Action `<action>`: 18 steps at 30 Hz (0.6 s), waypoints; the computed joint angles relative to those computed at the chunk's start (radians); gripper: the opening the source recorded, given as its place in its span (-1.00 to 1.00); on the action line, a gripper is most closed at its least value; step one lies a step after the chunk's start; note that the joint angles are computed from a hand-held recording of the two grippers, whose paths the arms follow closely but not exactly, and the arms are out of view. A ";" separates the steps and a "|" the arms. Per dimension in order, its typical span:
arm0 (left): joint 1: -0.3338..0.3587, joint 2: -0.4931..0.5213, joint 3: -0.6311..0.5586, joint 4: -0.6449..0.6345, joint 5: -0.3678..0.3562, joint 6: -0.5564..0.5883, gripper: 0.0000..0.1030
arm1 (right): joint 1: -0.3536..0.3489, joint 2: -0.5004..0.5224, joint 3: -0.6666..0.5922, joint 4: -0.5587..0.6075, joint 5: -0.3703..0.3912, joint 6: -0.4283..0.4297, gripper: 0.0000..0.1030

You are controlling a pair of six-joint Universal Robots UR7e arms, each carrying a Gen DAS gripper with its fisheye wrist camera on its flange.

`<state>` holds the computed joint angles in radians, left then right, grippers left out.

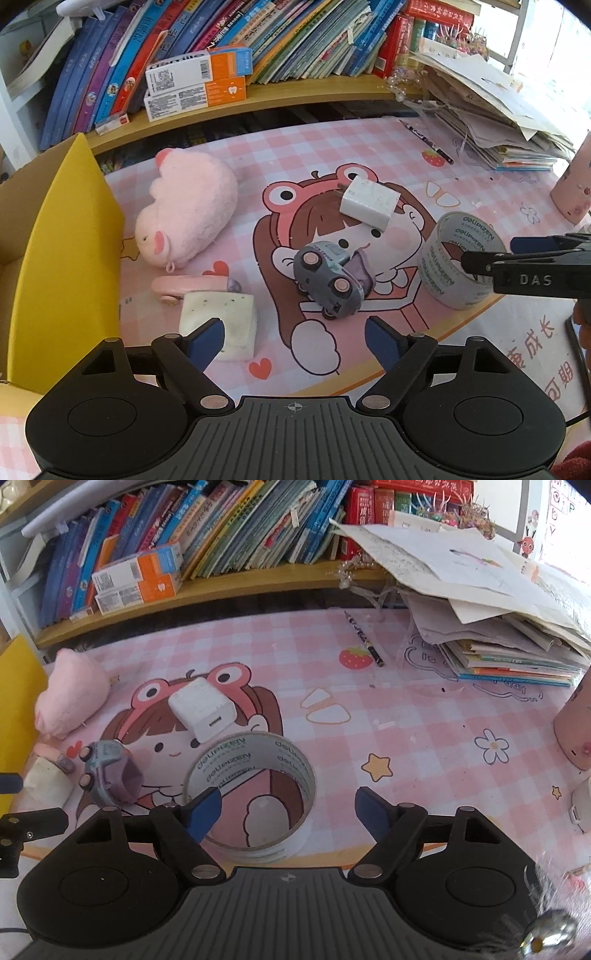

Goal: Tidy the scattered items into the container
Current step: 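Move the left tool toward the grey toy car while the right tool approaches the tape roll, then close the right tool on the tape roll rim while the left tool nears the car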

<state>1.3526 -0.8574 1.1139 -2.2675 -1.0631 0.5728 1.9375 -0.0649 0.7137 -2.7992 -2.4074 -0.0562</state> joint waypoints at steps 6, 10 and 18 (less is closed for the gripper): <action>0.001 -0.001 0.011 -0.011 -0.024 0.035 0.64 | -0.013 -0.004 0.000 0.046 0.012 0.057 0.20; 0.000 0.000 0.020 -0.017 -0.024 0.062 0.49 | -0.016 -0.005 0.002 0.050 0.021 0.071 0.07; 0.000 0.026 0.006 -0.050 -0.052 0.100 0.38 | -0.017 -0.003 -0.005 0.057 0.022 0.081 0.00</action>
